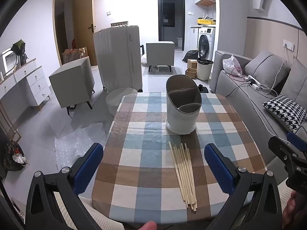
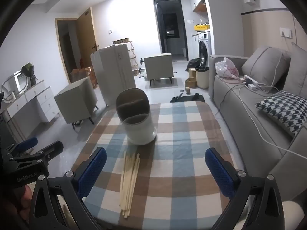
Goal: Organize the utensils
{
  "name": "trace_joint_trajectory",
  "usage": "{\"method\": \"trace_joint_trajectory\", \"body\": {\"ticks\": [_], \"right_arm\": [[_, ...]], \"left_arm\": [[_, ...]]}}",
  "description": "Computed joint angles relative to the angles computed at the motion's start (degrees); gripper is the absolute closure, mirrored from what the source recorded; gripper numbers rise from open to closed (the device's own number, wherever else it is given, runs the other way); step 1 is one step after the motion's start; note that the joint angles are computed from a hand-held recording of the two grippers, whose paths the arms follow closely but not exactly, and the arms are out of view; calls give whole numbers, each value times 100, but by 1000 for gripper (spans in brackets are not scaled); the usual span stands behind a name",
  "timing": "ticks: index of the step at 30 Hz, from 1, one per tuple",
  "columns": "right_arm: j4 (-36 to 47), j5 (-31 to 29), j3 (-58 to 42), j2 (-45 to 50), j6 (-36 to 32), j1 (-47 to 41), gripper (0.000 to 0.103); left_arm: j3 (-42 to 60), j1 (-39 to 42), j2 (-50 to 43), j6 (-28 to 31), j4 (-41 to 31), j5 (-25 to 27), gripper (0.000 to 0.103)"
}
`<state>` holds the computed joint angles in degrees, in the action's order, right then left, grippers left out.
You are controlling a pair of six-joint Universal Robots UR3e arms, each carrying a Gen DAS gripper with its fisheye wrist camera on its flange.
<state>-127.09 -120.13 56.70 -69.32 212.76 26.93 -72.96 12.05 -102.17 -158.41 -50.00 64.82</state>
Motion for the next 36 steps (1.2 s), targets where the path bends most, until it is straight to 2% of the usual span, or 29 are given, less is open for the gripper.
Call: {"method": "trace_joint_trajectory", "body": {"ticks": [8,15,36], "right_arm": [[47,0,-37,3,2,0,0],[66,-14,-65,19,-12,6,0],[139,-65,-190,92,-3,42,0]], "left_arm": [[-160,129,69,35,131,-102,1],[-22,-93,-14,-86,163,121,1],[-21,-15,15,-77,134,14,1]]}}
